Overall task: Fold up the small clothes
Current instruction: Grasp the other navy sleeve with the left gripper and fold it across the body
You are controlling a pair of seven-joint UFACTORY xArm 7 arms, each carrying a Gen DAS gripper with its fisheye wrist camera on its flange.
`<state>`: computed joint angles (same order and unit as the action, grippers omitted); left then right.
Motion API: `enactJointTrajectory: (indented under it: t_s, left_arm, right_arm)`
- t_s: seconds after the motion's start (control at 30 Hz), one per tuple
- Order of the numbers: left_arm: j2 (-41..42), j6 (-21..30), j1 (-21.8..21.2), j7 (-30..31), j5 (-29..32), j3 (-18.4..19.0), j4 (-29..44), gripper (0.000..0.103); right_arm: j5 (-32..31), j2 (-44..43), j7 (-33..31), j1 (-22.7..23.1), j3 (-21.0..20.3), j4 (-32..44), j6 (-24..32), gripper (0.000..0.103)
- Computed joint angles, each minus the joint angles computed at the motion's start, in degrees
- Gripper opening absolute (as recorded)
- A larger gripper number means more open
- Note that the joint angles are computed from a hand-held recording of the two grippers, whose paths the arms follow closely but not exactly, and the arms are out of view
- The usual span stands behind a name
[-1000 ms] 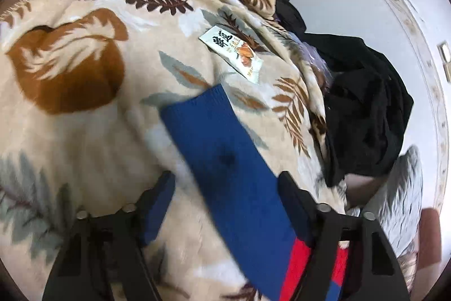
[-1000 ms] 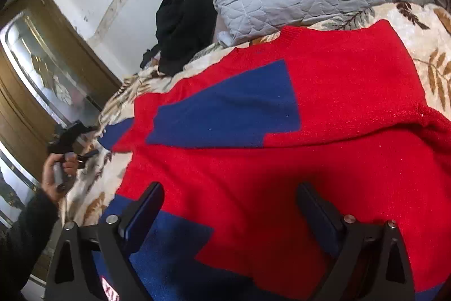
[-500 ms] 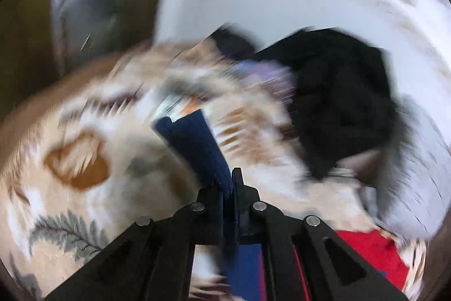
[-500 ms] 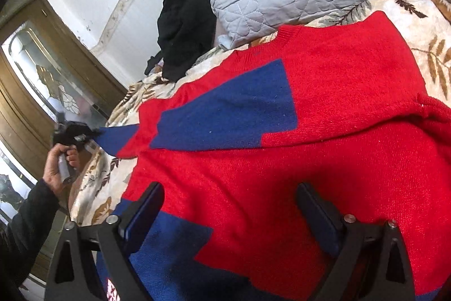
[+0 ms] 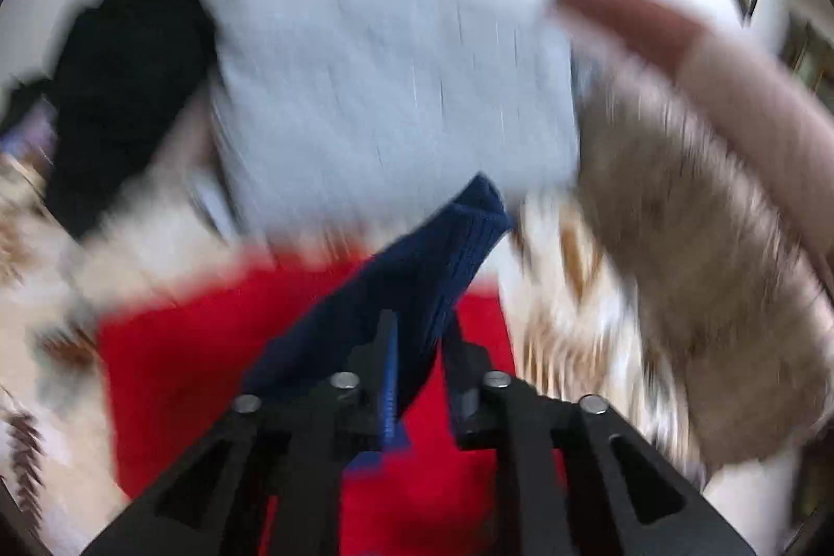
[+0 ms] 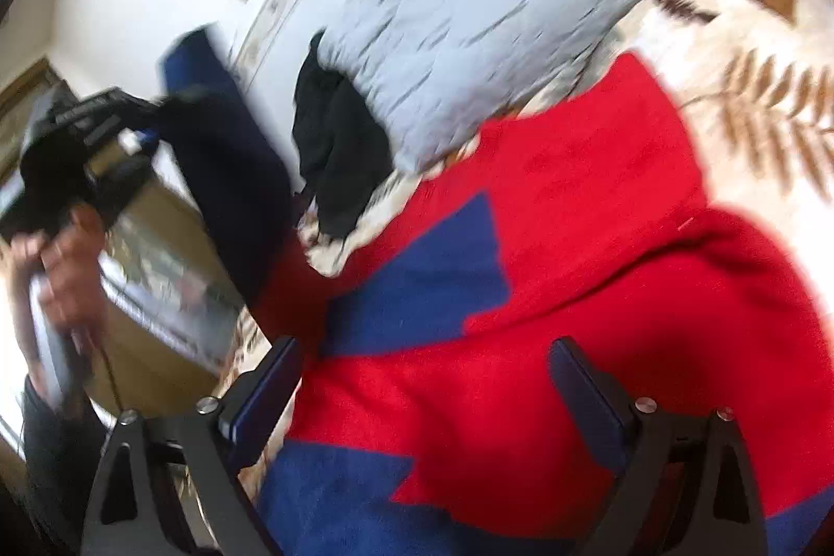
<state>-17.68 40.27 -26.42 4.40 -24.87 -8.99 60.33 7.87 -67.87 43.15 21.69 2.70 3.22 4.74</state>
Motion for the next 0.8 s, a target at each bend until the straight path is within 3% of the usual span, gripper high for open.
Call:
enactJointTrajectory:
  t_s: [0.13, 0.27, 0.33, 0.47, 0.57, 0.6, 0.63, 0.67, 0.7, 0.73, 0.8]
  left_arm:
    - [-2.9, -0.8, 4.5, -5.8, 5.8, 0.3, -10.0, 0.018]
    - [-12.0, -3.8, 9.6, -7.3, 7.7, 5.2, -22.1, 0.019]
    - [-16.1, -5.1, 11.2, -6.6, 7.5, 7.9, -26.8, 0.019]
    - [-19.6, -7.8, 12.8, -4.7, 5.5, 12.4, -31.9, 0.024]
    - [-19.3, -9.8, 11.5, -0.8, 1.7, 16.4, -33.4, 0.024]
    - [-19.5, -10.4, 11.0, 0.7, 0.5, 17.3, -33.9, 0.024]
    - [-19.6, -10.9, 10.7, 1.6, -0.3, 17.3, -34.5, 0.024]
    - [-19.6, -11.3, 10.5, 2.5, -0.8, 17.3, -34.7, 0.024]
    - [-19.6, -11.7, 10.3, 3.4, -1.1, 17.3, -34.8, 0.024]
    - [-19.8, -11.7, 10.3, 3.8, -1.4, 17.1, -34.7, 0.024]
    - [-20.6, -11.5, 10.2, 4.5, -2.4, 17.4, -34.6, 0.024]
  right_arm:
    - [1.3, -5.6, 1.3, -2.9, -1.6, -1.2, 3.0, 0.097]
    - [2.5, -6.0, 0.2, -2.7, -4.9, 0.0, 4.4, 0.097]
    - [2.8, -2.7, -1.2, -2.3, -6.1, 2.6, 4.3, 0.097]
    - [3.4, 8.3, -3.9, -3.3, -7.5, 11.0, 9.2, 0.097]
    - [3.8, 17.1, -2.5, -8.4, -5.4, 17.8, 18.9, 0.094]
    - [4.4, 19.5, -2.4, -8.8, -5.4, 19.5, 21.3, 0.090]
    - [4.6, 20.8, -2.6, -9.4, -4.7, 20.6, 22.3, 0.073]
    - [4.2, 22.0, -2.8, -10.2, -3.8, 21.8, 23.9, 0.038]
    - [3.6, 23.7, -2.9, -10.9, -2.8, 23.8, 26.4, 0.019]
    - [2.8, 25.7, -3.5, -11.3, -2.0, 26.1, 29.0, 0.007]
    - [-0.9, 27.5, -3.4, -13.8, 1.3, 29.7, 32.4, 0.007]
